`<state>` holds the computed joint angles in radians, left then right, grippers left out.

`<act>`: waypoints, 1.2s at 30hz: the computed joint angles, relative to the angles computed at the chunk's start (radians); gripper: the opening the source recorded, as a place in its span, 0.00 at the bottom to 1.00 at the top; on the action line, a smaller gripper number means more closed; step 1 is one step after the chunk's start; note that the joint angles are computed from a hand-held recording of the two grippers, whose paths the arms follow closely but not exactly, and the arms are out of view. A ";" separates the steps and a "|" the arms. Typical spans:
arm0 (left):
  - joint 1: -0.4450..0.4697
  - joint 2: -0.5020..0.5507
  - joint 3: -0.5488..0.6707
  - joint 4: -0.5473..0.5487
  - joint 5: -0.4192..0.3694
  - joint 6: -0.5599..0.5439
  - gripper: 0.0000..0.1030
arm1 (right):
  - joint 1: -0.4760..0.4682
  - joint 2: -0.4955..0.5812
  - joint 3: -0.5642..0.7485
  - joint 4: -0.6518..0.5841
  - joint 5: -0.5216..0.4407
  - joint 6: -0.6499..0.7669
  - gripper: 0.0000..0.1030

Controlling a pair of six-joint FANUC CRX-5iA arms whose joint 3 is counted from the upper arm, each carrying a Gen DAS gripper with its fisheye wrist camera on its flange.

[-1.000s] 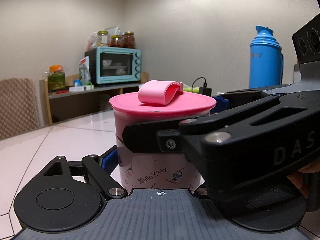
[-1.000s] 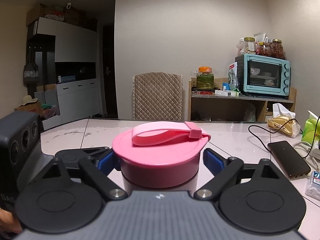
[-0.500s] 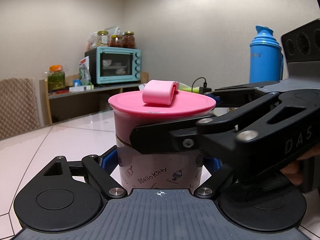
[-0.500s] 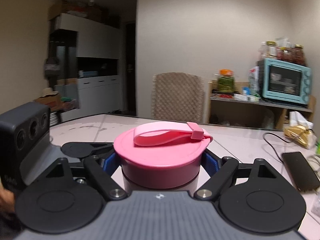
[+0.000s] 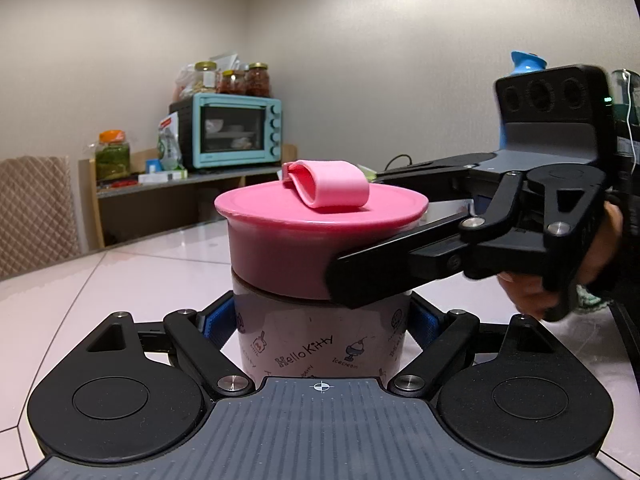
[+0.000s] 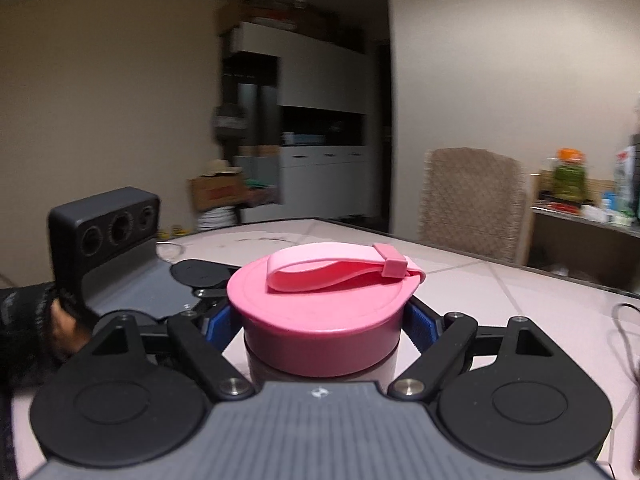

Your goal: Unscrew bottle cap and pour

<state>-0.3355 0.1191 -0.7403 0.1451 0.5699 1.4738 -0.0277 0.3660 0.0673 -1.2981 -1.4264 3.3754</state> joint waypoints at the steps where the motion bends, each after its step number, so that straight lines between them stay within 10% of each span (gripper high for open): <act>1: 0.000 0.000 0.000 0.000 0.000 0.000 0.87 | 0.001 0.021 0.030 0.009 -0.032 -0.009 0.83; 9: 0.002 -0.001 0.000 -0.005 -0.001 0.004 0.87 | 0.002 -0.018 0.008 0.018 -0.016 -0.019 0.98; 19: 0.002 -0.002 0.000 -0.005 -0.001 0.004 0.87 | -0.025 -0.272 -0.274 -0.086 0.255 -0.018 0.99; 36: 0.003 -0.004 -0.001 -0.007 -0.003 0.005 0.87 | 0.068 -0.401 -0.467 -0.225 0.605 -0.011 0.99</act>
